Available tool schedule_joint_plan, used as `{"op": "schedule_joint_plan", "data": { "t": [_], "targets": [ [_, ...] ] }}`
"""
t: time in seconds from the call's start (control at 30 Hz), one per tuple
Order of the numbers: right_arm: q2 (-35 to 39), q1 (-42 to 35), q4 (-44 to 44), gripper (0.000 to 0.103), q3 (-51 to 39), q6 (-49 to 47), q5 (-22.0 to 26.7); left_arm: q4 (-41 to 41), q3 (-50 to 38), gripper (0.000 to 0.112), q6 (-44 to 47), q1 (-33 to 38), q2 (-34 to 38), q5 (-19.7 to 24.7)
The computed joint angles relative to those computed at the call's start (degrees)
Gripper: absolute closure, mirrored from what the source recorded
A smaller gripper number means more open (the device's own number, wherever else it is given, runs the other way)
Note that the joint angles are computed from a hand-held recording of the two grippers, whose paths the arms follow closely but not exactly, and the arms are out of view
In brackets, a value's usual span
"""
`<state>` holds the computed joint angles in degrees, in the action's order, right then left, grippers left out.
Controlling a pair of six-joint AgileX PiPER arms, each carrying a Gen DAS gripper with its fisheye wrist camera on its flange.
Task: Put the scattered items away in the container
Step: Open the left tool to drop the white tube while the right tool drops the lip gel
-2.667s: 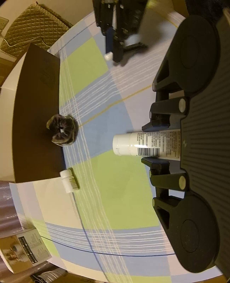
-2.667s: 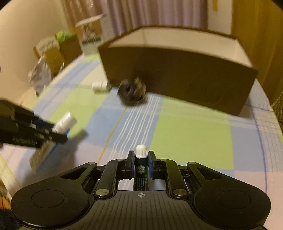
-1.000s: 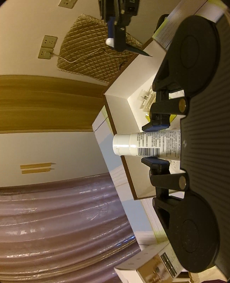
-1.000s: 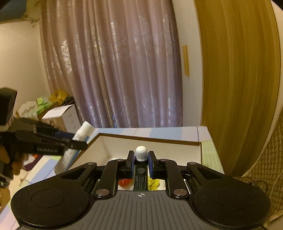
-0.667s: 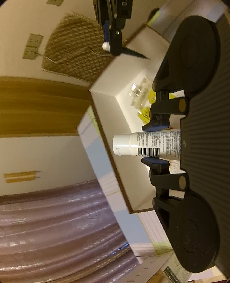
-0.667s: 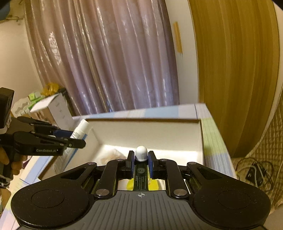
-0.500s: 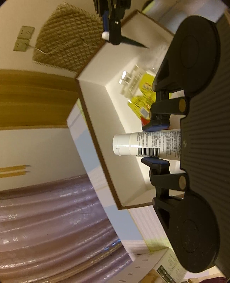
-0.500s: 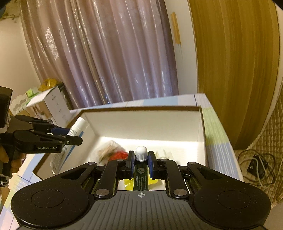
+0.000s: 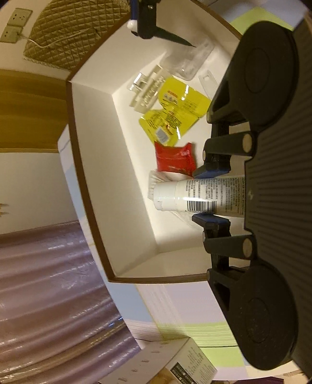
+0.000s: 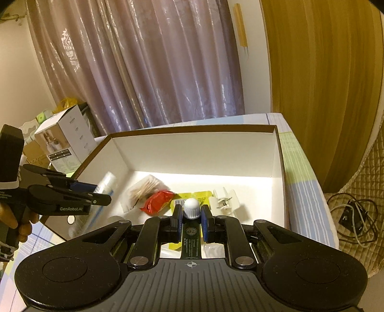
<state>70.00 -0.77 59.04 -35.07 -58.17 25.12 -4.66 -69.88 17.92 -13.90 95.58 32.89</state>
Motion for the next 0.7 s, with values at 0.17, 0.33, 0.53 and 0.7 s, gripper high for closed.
{"op": "schedule_joint_plan", "data": {
  "t": [0.17,0.33,0.53,0.7],
  "targets": [
    [-0.5,-0.6,0.3,0.085,0.6,-0.6,0.5,1.4,0.1,0.086,-1.4,-0.3,-0.9,0.1],
    [-1.1,-1.6,-0.2,0.085,0.7,-0.7,1.3,1.0,0.3,0.086,-1.2,-0.3,-1.7,0.3],
    [-1.7,-2.7,-2.0,0.085,0.8,0.4,2.3,-0.6,0.4,0.086,0.2,-0.2,-2.8,0.4],
    [-0.8,-4.0,-6.9,0.085,-1.3,3.6,5.8,-2.4,0.6,0.085,2.0,-0.1,-3.7,0.3]
  ]
}}
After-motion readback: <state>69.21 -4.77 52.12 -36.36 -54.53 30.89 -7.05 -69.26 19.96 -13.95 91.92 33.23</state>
